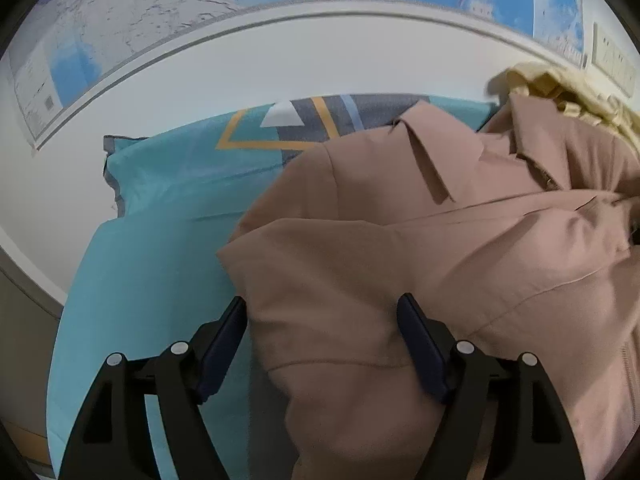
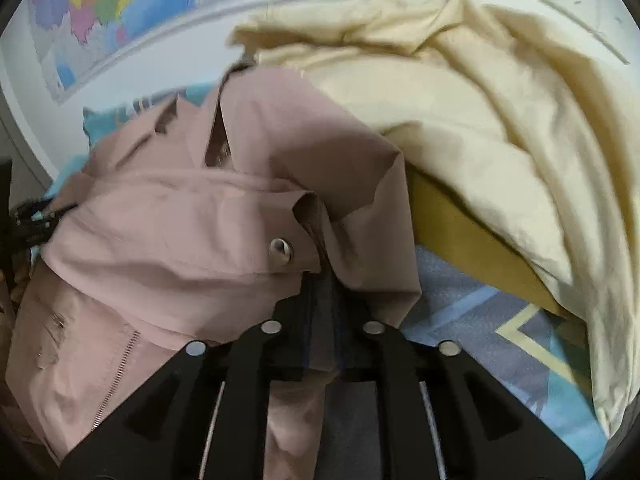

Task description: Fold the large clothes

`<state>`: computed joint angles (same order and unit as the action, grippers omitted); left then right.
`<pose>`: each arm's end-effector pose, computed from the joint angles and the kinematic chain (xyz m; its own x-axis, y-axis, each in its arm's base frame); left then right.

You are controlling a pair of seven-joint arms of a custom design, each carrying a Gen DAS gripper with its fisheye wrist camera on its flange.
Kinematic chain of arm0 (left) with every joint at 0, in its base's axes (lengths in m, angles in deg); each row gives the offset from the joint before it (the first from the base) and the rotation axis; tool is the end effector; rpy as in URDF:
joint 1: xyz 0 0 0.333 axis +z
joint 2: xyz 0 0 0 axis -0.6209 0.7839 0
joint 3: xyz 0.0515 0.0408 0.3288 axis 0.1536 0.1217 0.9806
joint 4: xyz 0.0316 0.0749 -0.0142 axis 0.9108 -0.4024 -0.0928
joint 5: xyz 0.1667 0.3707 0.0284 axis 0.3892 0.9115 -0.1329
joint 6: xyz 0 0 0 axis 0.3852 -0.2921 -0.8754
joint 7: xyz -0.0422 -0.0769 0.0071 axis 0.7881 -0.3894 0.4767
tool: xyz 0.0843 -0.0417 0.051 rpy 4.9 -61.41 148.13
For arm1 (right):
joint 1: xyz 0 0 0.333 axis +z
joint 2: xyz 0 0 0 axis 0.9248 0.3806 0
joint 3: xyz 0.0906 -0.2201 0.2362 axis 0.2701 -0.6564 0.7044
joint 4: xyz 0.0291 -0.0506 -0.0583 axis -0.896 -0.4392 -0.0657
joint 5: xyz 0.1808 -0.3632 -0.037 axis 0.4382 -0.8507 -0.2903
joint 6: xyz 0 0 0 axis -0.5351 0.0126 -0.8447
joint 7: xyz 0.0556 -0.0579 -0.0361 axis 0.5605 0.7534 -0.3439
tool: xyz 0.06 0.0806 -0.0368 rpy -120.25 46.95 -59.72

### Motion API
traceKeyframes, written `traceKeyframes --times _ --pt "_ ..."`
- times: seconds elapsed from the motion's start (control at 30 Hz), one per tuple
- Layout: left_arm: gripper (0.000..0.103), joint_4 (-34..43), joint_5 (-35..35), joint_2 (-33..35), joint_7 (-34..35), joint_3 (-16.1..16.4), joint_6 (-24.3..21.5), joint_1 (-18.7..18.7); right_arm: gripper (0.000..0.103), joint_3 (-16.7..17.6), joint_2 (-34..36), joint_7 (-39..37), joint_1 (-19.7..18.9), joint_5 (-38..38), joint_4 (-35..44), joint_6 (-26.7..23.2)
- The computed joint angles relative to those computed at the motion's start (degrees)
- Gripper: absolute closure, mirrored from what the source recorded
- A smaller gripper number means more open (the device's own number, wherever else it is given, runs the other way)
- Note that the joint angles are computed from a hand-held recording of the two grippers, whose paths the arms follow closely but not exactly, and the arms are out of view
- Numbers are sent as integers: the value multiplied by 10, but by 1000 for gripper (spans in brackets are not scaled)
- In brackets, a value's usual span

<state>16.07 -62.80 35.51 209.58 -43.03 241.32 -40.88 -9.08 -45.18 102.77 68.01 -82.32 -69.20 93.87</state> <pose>0.8086 -0.1710 0.3700 -0.5586 -0.8245 -0.0901 -0.5816 0.4668 -0.6662 0.5686 -0.0085 0.4288 -0.3089 -0.9482 -0.0739 -0.7466 0.2899 -0.5988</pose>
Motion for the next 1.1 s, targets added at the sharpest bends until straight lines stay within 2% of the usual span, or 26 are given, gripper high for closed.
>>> traceKeyframes --times 0.07,0.1,0.2,0.3,0.33,0.43,0.53,0.63,0.67,0.7,0.77,0.83,0.97,1.1 --pt "27 -23 -16 -15 24 -23 6 24 67 2 -26 63 -6 -74 -18 21" --pt "26 -42 -27 -26 44 -38 11 41 66 7 -35 86 -12 -105 -22 28" --pt "25 -89 -58 -55 87 -64 17 78 62 28 -48 48 -10 -106 -30 57" --pt "24 -118 -102 -75 130 -86 -4 113 62 13 -23 -106 40 28 -19 48" --pt "24 -127 -115 -81 141 -89 -10 120 62 27 -5 -102 30 18 -1 31" --pt "23 -147 -142 -99 165 -79 -39 128 64 19 39 -103 36 19 34 -4" --pt "23 -160 -160 -111 182 -63 -70 132 63 23 52 -153 29 123 34 13" --pt "23 -165 -193 -122 207 -57 -146 151 51 18 16 -172 33 157 0 44" --pt "23 -168 -203 -126 214 -53 -165 154 42 17 -3 -169 34 160 -17 53" --pt "23 -174 -218 -132 229 -53 -188 161 40 18 -16 -186 35 186 -29 59" --pt "23 -192 -247 -147 253 -50 -217 171 39 -2 -55 -300 70 343 -67 72" --pt "23 -203 -266 -158 267 -41 -239 172 35 -50 -88 -425 137 513 -96 74" --pt "19 -235 -304 -185 292 -22 -275 171 30 -87 -145 -504 193 657 -152 83" --pt "16 -260 -330 -207 314 -3 -310 168 26 -114 -198 -532 239 735 -208 93"
